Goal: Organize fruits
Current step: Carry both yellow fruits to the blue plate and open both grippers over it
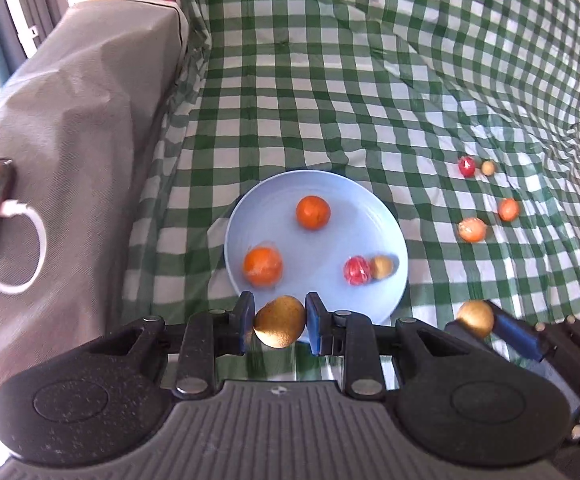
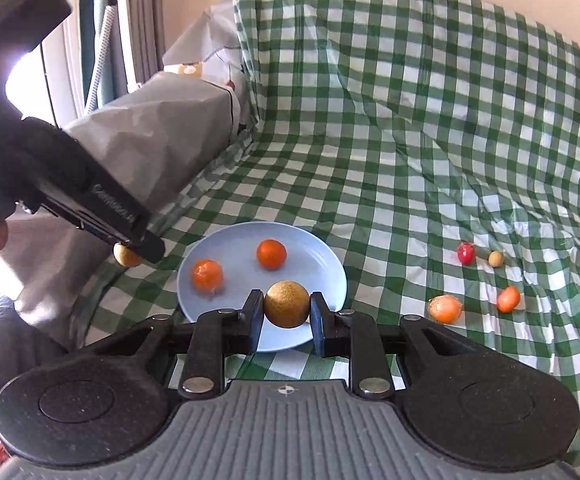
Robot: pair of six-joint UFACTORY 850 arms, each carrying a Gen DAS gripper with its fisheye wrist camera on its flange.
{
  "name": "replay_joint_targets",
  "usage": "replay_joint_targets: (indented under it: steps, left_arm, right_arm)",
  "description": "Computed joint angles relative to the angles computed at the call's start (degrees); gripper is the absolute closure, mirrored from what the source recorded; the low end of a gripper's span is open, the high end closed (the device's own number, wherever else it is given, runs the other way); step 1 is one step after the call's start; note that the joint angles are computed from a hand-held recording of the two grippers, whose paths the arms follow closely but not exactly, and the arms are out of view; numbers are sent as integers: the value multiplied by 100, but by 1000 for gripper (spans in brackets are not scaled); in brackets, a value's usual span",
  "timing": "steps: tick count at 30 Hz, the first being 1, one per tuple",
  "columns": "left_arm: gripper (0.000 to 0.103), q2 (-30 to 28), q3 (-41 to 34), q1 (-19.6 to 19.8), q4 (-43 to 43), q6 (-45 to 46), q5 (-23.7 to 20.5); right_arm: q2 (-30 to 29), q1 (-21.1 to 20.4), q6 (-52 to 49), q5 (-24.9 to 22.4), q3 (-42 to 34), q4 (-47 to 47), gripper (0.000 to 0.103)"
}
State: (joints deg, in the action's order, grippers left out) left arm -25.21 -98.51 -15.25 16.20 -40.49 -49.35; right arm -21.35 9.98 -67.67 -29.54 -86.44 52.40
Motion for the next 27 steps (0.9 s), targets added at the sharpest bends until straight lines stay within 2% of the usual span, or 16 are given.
replay_joint_targets:
  steps: [15, 21, 23, 24, 25, 27]
  left_arm:
    - [73, -1319, -1340, 186, -16, 583, -336]
    - [71, -1630, -1662, 238, -100, 785, -360]
    - [41, -1584, -1613, 258, -169, 847, -226]
    - [14, -1512, -1525, 249, -82, 739, -117]
    - [1, -1399, -1377, 216, 125, 516, 43]
    - [0, -1122, -1037, 166, 451, 231, 280]
  right_arm:
    - [-1278, 287, 1142, -216, -1342, -1124, 77]
    - [-1690, 387, 1503, -360, -1829, -1538, 77]
    - [-1834, 394, 1591, -559, -2053, -1624, 77]
    - [-1883, 391, 1622, -634, -2137, -1641, 70]
    - [-1924, 385, 1659, -740, -2226, -1677, 63]
    - [-1868, 364, 1686, -743, -2203, -1635, 40]
